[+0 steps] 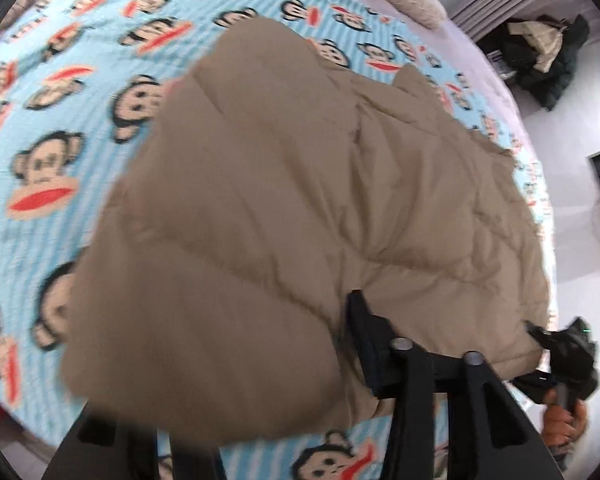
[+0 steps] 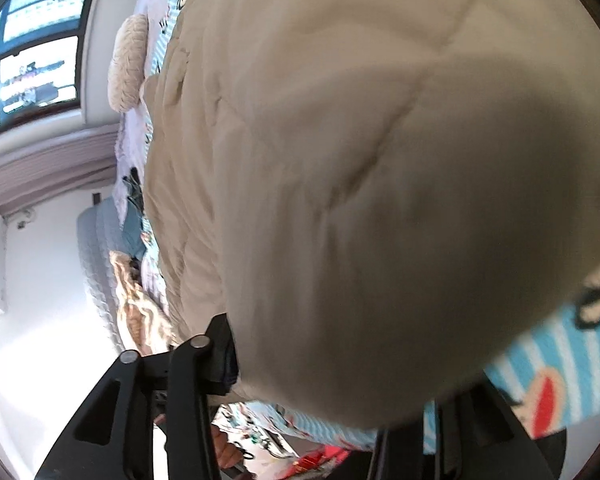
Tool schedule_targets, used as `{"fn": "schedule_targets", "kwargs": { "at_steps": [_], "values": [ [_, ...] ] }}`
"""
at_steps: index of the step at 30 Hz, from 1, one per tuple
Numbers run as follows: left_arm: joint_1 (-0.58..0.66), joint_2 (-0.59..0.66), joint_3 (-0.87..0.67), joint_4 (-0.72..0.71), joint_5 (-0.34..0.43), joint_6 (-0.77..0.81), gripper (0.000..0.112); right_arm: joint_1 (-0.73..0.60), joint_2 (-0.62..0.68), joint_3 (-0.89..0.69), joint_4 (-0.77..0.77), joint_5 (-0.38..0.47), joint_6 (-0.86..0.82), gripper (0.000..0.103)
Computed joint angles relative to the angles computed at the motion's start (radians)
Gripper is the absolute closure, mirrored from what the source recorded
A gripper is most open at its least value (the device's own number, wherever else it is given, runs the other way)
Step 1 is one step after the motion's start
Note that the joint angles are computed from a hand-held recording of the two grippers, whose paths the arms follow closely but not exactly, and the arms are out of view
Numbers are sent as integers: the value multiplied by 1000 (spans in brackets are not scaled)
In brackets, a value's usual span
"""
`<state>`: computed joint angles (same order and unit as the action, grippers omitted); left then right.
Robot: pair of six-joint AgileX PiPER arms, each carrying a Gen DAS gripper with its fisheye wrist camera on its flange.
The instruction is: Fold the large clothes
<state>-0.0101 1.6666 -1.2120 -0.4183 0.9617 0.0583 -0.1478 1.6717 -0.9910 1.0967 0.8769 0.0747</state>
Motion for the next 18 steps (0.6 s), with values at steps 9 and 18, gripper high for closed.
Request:
{"fn": "schedule_targets", "kwargs": {
  "at_steps": [9,18],
  "values": [
    [22,-141,17,157,104,-83,63,9,-118,-93,-266,115,213,48],
    [-27,-171,-56,251,176,-180,63,98,-197,-127,-395,137,287,48]
  ]
}}
